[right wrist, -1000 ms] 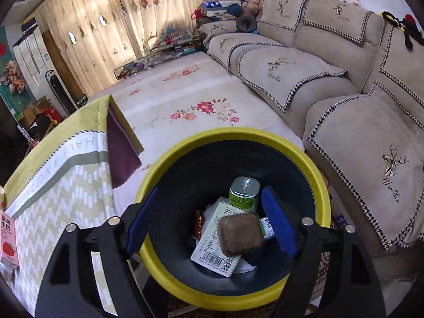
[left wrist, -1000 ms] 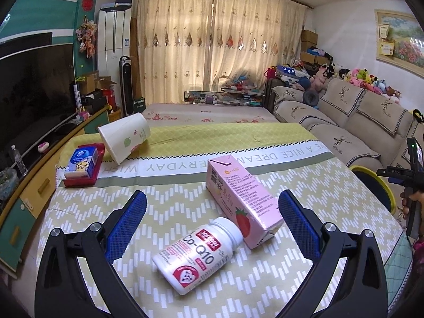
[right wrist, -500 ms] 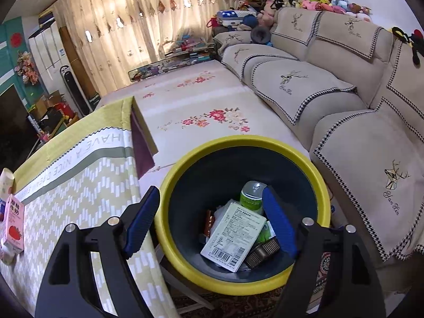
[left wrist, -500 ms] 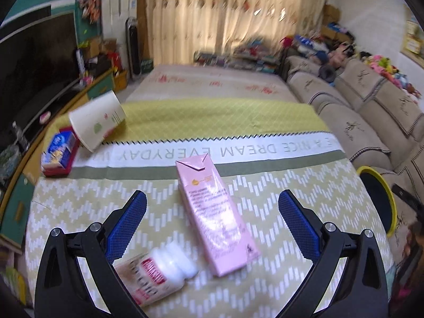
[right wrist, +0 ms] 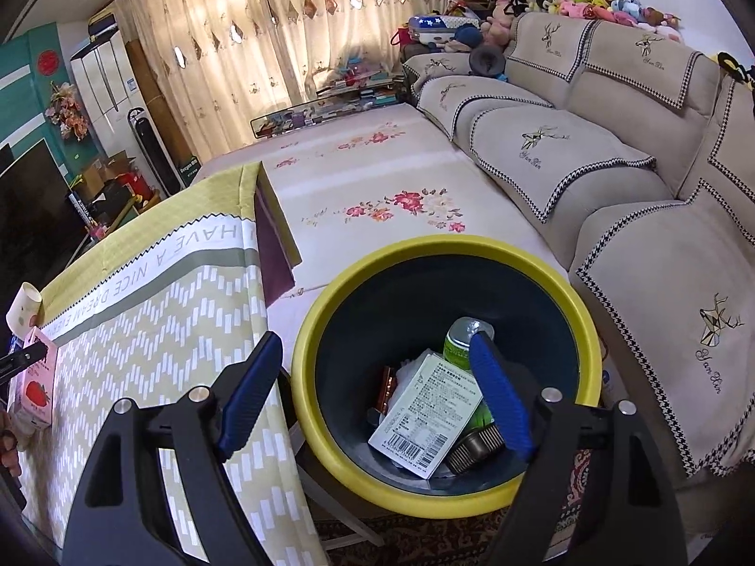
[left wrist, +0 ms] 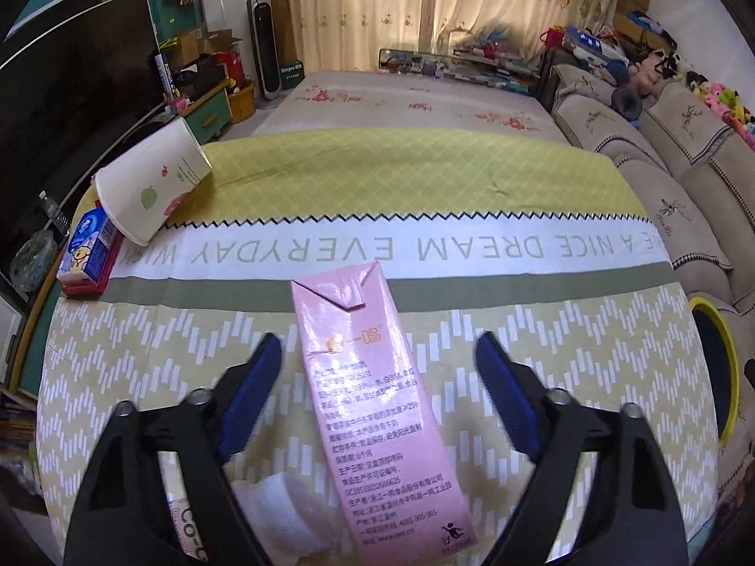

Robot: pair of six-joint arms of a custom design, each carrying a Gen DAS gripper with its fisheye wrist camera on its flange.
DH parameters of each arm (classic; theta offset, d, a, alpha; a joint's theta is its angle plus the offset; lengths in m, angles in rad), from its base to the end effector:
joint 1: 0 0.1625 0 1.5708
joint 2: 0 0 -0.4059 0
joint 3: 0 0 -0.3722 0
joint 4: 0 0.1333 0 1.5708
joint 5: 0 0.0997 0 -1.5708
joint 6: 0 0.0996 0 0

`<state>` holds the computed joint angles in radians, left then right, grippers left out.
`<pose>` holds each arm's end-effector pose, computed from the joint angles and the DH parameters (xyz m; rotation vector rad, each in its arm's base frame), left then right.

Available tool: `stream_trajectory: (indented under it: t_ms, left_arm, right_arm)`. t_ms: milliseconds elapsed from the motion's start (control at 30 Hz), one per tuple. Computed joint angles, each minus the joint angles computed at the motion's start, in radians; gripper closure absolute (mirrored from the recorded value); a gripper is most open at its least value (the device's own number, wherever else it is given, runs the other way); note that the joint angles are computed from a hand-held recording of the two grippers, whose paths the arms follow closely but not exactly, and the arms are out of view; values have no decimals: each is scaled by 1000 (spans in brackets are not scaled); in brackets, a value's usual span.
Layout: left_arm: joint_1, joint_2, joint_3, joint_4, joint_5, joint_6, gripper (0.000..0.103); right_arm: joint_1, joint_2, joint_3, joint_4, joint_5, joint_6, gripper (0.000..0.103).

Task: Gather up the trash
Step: 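Grasp the pink milk carton with the left gripper, then carry the pink carton into the bin and open the left gripper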

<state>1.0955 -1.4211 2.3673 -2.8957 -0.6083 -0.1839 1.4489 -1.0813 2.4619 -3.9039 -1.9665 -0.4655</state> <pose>0.0119 -0.4468 0.2459 0.1028 2.2359 -0.7803 0.0463 -0.4025 0.1832 0.1600 -2.3230 1.0092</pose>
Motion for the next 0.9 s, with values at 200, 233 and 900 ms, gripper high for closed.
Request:
stream_trajectory:
  t_ms: [200, 233, 900]
  left_arm:
    - [35, 33, -31, 20, -30, 16, 54]
    - [38, 36, -34, 24, -35, 16, 59]
    - [-229, 81, 58, 7, -182, 21, 65]
  right_arm:
    - [-13, -11, 15, 2, 14, -6, 26]
    - [-15, -16, 18, 3, 15, -7, 26]
    - [-119, -184, 141, -17, 142, -23, 26]
